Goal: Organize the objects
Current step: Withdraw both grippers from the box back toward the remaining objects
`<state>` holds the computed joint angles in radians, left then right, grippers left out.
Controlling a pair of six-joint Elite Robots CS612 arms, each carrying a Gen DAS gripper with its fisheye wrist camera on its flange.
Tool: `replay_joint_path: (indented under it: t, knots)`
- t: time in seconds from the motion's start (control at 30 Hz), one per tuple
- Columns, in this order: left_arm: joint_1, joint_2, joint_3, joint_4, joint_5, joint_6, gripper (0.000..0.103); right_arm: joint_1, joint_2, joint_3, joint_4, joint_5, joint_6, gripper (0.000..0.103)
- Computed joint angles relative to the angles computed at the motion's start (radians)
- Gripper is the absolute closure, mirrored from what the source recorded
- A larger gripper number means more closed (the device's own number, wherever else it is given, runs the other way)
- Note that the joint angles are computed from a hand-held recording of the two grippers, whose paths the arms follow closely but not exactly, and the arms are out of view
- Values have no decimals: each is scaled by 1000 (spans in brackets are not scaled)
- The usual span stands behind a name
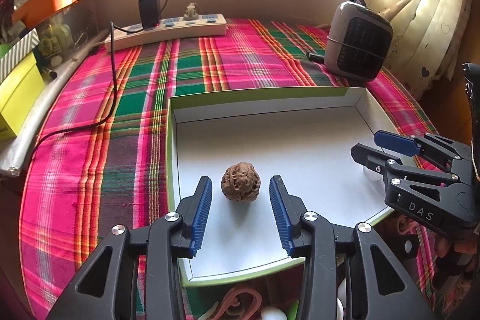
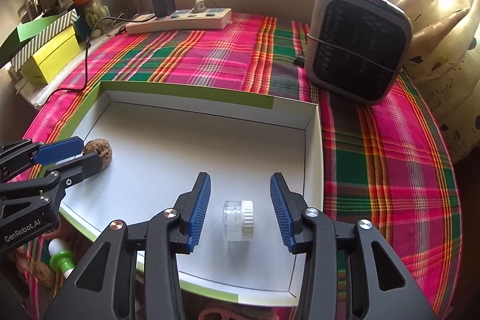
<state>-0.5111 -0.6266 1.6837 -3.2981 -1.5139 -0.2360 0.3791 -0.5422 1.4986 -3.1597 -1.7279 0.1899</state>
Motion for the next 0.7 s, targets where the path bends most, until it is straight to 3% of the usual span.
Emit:
replay_joint_path:
  t: [0.7]
  knots:
    - [-13, -47, 126, -166, 37, -22, 64, 25, -51, 123, -170, -23, 2, 59]
